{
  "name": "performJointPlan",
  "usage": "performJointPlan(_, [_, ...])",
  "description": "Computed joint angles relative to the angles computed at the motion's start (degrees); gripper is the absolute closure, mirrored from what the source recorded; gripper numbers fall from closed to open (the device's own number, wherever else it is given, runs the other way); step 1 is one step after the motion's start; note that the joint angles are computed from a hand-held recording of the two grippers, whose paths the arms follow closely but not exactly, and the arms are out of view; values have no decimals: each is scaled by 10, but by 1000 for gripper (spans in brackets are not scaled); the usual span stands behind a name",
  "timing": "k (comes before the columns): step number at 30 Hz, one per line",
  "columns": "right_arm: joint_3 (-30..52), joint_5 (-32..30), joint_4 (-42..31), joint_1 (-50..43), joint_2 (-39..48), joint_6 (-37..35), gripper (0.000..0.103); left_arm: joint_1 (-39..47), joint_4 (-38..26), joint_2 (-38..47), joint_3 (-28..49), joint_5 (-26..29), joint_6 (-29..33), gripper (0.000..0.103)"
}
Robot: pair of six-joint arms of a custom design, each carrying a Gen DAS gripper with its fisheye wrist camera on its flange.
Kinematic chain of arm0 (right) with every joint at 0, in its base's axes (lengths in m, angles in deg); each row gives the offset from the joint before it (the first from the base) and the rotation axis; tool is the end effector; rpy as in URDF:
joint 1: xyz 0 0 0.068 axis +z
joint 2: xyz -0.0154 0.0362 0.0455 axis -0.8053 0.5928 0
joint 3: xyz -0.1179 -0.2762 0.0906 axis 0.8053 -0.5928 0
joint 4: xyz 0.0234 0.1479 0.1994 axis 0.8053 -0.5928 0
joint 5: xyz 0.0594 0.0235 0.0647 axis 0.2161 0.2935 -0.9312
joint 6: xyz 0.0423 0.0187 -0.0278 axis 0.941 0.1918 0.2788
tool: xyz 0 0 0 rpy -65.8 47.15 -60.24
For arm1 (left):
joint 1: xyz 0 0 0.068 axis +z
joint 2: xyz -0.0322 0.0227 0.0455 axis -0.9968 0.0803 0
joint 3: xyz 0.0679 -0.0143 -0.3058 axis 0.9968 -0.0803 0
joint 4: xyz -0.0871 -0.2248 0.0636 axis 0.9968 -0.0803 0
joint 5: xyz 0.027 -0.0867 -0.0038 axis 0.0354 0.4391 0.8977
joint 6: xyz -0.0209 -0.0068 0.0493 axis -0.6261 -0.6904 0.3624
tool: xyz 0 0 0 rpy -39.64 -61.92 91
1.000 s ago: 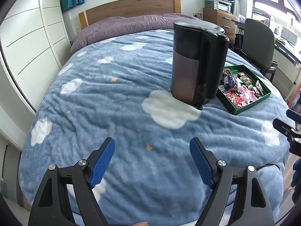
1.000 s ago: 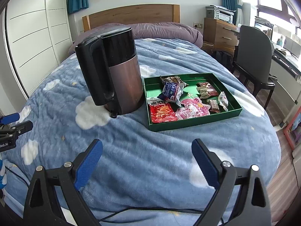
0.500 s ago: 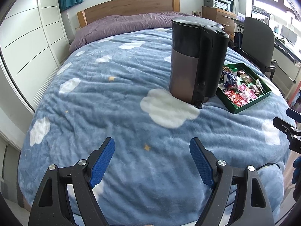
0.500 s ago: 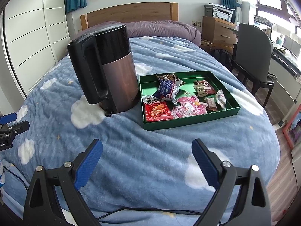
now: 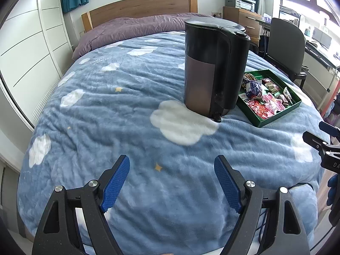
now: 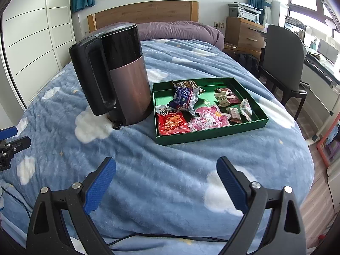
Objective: Organize snacks
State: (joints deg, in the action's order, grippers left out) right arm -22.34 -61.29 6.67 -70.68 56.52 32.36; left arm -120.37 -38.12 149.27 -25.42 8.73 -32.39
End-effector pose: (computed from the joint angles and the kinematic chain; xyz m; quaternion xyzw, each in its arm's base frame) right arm 0.2174 -0.0532 0.2322 -0.1019 0.9225 0.0531 0.3686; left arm 0.1417 -0.0801 0.2481 -0.0125 0.9408 0.0445 0.3358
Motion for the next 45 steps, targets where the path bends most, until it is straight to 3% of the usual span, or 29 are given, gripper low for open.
performJointPlan(40, [-4,-8,-3,-20,1,-23,0,-16,-6,1,7,9,-15,26])
performJointPlan(45, [-3,-8,-6,-21,-1,-23,0,-17,-8,-1,7,7,-14,18])
